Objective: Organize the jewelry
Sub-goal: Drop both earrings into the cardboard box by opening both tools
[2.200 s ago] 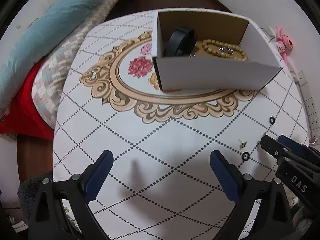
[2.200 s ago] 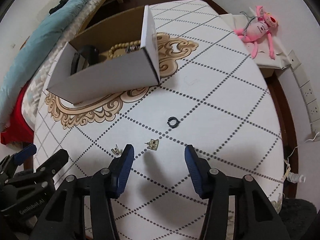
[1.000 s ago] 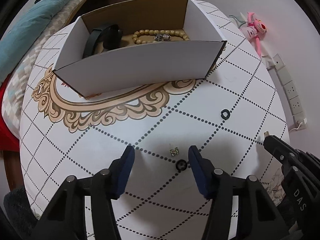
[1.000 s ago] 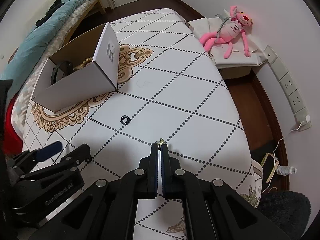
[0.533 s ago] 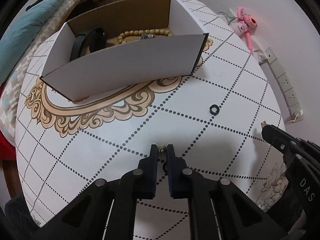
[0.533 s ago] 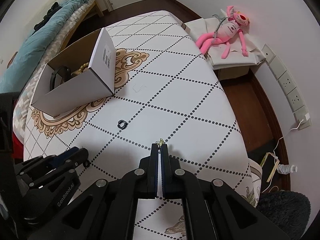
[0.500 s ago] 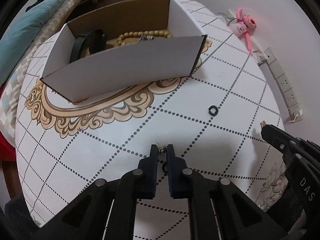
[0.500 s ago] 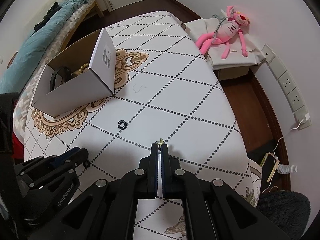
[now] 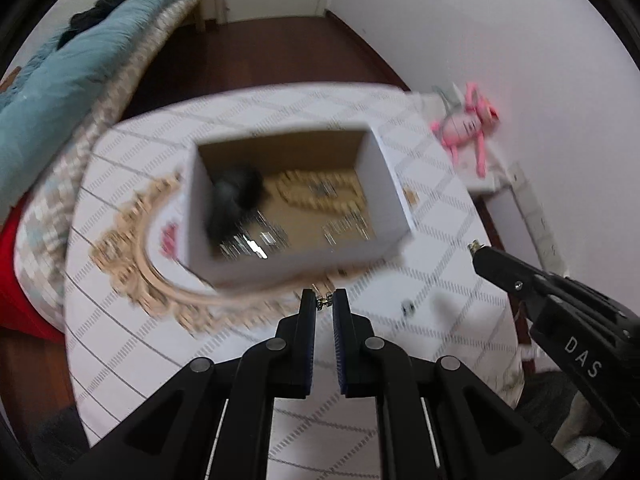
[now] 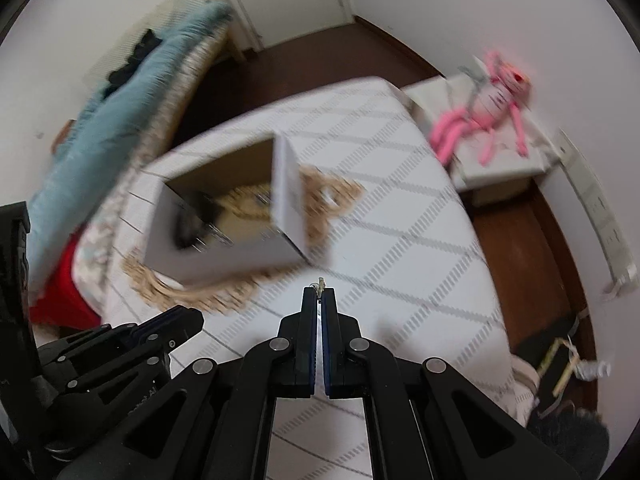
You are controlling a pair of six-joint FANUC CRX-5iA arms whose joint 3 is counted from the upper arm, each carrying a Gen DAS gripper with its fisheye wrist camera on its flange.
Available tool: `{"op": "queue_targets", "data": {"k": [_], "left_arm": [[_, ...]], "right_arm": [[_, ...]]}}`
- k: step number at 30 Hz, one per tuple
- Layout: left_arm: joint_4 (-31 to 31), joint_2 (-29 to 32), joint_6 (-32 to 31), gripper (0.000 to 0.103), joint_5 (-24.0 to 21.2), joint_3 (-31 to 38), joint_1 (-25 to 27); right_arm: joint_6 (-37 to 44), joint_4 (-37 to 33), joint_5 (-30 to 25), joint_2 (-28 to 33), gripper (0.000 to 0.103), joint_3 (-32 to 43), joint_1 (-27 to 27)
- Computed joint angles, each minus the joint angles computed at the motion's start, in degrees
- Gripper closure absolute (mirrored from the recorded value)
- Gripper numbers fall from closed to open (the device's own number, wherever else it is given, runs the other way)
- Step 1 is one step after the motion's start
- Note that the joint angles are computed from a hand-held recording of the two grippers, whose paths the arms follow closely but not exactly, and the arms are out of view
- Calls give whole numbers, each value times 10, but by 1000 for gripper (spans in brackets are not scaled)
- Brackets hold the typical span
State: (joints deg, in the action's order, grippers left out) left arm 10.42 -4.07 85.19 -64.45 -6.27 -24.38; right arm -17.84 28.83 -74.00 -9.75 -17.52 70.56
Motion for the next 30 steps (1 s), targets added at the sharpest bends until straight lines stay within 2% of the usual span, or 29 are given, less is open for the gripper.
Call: {"op": "queue_targets", "data": {"k": [5, 8, 12, 15, 16, 17, 19, 20, 22, 24, 25, 26, 27, 28, 29, 30], "left_arm": [[-8, 53, 4, 97, -9, 63, 25], [-15, 86, 1, 96, -35, 101, 36], [-38, 123, 17, 95, -63, 148, 38], [-51, 135, 23, 89, -72, 164, 39], [-58, 136, 28, 81, -73, 167, 38], [-68, 137, 34, 66, -75, 171, 37], [-78, 132, 41, 45, -68, 167, 38], [-83, 132, 46, 39, -67, 169, 37], [-96, 127, 51, 39, -63, 166, 35], [-112, 122, 62, 33, -59, 164, 31], [-122, 120, 69, 20, -57, 163, 29], [-124, 118, 71, 10, -54, 161, 29], [-128, 113, 75, 8, -48, 154, 29], [-131, 110, 77, 6, -45, 151, 29], [-135, 106, 80, 1, -42, 147, 28], [-138, 104, 81, 0, -42, 143, 27]], "right_arm": [[98, -14, 66, 38, 101, 47, -77], [175, -66, 95, 71, 101, 87, -129], [275, -142, 80, 120, 101, 146, -177], [313, -176, 67, 139, 100, 169, -199], [317, -176, 60, 143, 100, 174, -202], [321, -178, 59, 143, 100, 174, -205], [320, -176, 54, 141, 99, 174, -206], [320, -172, 48, 141, 95, 176, -205], [317, -168, 39, 140, 79, 177, -204], [318, -159, 25, 143, 55, 181, -199], [320, -150, 6, 150, 51, 187, -194], [321, -142, -12, 156, 43, 192, -189], [323, -135, -30, 162, 29, 197, -184], [323, -129, -50, 169, 21, 203, -181], [322, -121, -70, 176, 9, 207, -176], [320, -114, -84, 180, 5, 208, -171]]}}
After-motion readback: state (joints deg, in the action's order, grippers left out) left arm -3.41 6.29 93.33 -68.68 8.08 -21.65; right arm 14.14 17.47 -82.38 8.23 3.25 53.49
